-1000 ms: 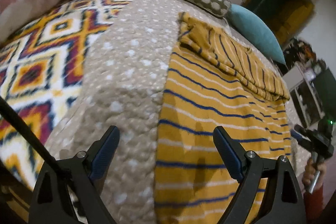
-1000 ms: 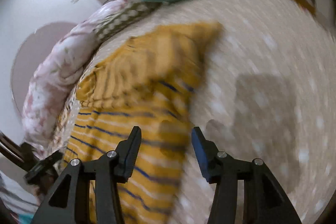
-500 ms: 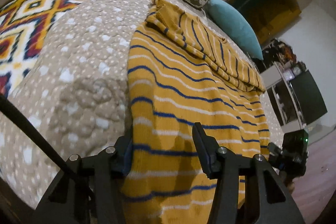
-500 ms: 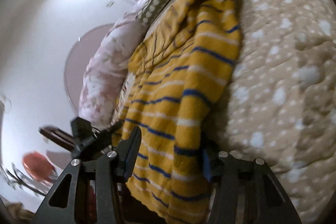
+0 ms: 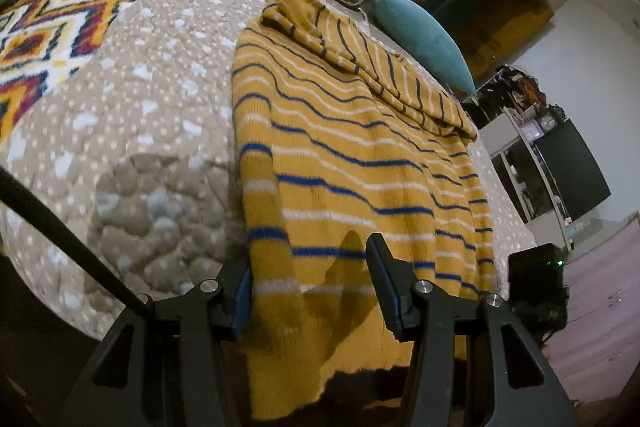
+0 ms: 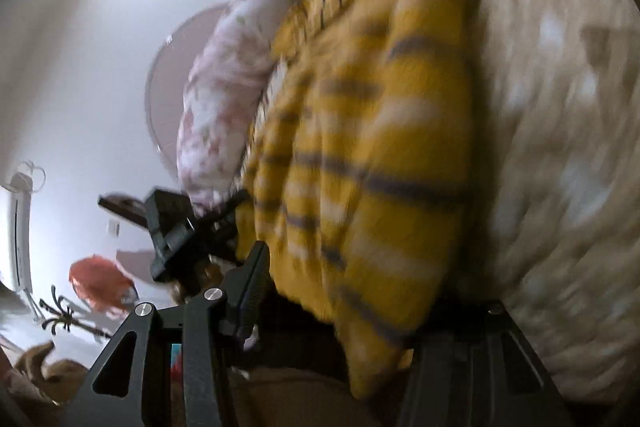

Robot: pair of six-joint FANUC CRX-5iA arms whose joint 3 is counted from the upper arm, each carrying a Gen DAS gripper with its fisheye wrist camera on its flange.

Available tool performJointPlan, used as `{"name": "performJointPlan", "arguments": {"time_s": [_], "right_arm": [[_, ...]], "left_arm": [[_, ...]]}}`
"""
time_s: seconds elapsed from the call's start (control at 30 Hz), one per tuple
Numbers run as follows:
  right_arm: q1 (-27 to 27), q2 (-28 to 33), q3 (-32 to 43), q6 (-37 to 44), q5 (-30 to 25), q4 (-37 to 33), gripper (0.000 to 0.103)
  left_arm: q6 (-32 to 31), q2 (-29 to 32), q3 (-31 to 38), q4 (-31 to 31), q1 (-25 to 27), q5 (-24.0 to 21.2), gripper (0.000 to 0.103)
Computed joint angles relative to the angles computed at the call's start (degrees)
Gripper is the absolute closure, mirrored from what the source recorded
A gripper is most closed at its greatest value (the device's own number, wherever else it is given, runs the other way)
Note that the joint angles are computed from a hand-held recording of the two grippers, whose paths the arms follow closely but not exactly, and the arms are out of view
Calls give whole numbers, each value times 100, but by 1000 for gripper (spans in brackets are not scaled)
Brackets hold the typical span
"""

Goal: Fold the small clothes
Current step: 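Move the left gripper to the sweater hem, then grasp the hem with the left gripper and lift it toward the collar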

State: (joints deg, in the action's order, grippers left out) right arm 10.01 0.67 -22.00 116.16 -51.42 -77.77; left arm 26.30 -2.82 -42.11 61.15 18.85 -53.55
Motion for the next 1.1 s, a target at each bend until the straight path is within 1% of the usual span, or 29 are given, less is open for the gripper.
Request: {"name": "performJointPlan", "arguments": {"time_s": [0.07,0.13,0.17,0.2,0.23,0.27,0.3,0.33,0.37,0.43,0.5,0.57,0.63,0.73,0.8,0.87,0.97,1.1], "right_arm": [[67,97,10,-14,-36,-71,48],[106,114,29,-76,24,-77,48],[121,112,39,-111,40,-49,48],[166,95,48,-175,87,19,50],[213,67,51,-253,135,105,54],[248,41,55,-338,170,192,58],[283,1,30,-465,208,332,71],[312,-2,40,-642,240,506,89],[338,-5,46,-769,261,620,92],[314,-121,4,-877,284,771,93],[340,-398,-91,-955,348,1018,94],[320,-811,-242,-911,334,1205,94],[354,-1317,-445,-1019,338,1526,94],[355,-1775,-682,-1052,167,1723,94],[661,-1917,-817,-1386,342,2094,94],[702,-1822,-828,-1446,400,2079,94],[822,-1714,-698,-1576,576,2201,94],[883,-1612,-266,-1567,749,2555,94]], "left_arm": [[18,0,-46,90,-4,18,54],[176,-9,-23,33,-33,80,54],[279,-39,4,-79,-65,159,55],[442,-102,35,-263,-117,298,59],[830,-219,122,-722,-216,607,75],[1122,-275,218,-1099,-277,768,87],[1332,-306,320,-1367,-299,760,89],[1475,-325,377,-1455,-291,703,93],[1606,-355,433,-1536,-276,616,94],[1764,-551,470,-1682,-242,483,94],[1794,-827,419,-1804,-185,359,95],[1838,-1192,314,-1926,-114,201,96],[1750,-1501,143,-1871,46,-100,96],[1715,-1757,-104,-1899,157,-320,96],[1826,-1728,-147,-2086,143,-263,95],[1929,-1578,-116,-2107,129,-218,95],[1732,-1474,-102,-1744,199,-180,95],[1532,-1216,180,-1243,-121,334,95]]}}
